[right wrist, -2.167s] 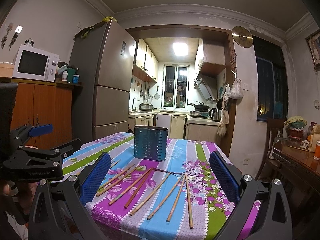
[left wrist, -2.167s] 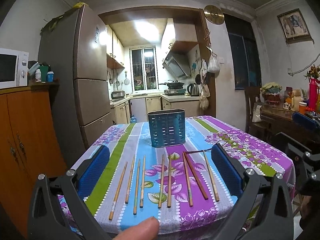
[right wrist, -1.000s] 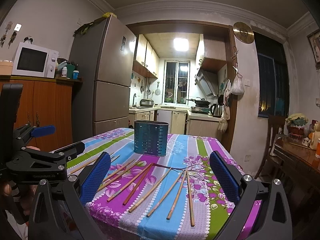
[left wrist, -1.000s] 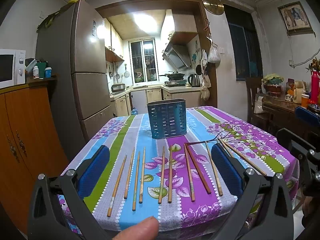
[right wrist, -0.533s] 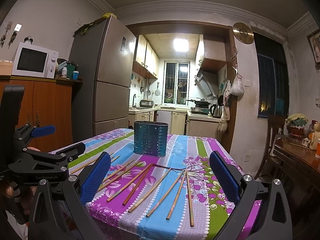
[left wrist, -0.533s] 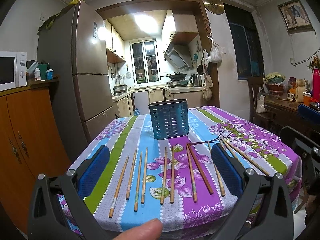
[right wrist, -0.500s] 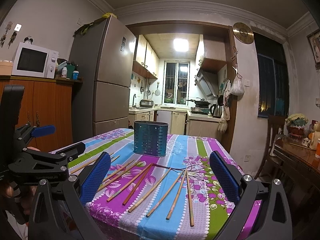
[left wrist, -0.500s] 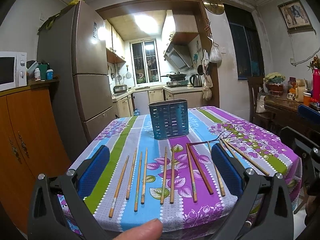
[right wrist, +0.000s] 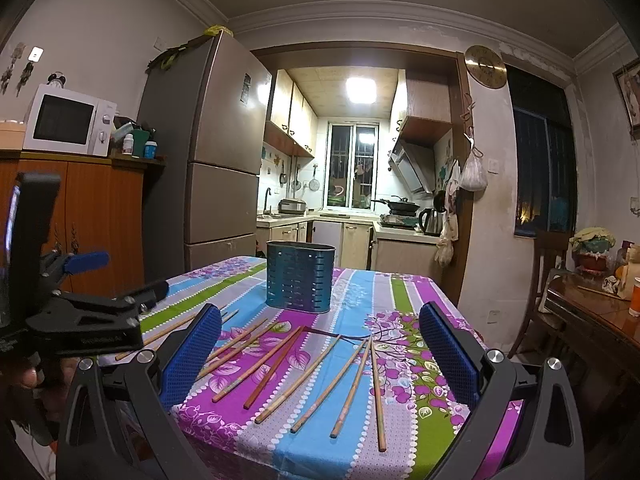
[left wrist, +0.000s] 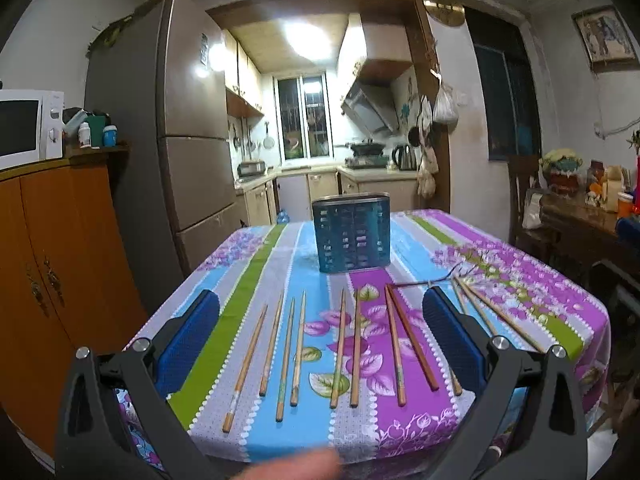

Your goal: Organize utensils

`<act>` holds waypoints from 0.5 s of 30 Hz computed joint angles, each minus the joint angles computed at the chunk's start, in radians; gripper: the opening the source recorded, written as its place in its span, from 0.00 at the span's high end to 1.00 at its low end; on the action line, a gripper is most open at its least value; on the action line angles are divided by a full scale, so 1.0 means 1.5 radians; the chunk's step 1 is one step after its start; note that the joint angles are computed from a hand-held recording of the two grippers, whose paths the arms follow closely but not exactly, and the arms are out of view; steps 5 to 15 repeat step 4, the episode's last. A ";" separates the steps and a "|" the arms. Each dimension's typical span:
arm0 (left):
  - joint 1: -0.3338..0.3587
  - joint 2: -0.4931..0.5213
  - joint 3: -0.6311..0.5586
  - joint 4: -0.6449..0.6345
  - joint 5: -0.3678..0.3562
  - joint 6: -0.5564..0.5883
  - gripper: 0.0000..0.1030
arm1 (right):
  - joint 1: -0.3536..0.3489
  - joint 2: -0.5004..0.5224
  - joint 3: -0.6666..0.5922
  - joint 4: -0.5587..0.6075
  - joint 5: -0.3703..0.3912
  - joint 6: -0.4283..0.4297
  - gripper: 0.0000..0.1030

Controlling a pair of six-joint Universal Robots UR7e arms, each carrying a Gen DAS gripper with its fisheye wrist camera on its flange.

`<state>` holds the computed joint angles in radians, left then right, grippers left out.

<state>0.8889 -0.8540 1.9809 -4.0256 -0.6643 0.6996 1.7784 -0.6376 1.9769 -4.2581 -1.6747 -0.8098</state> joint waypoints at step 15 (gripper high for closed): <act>0.000 -0.004 0.003 0.010 0.003 -0.014 0.05 | 0.000 -0.002 0.000 -0.002 0.000 0.001 0.04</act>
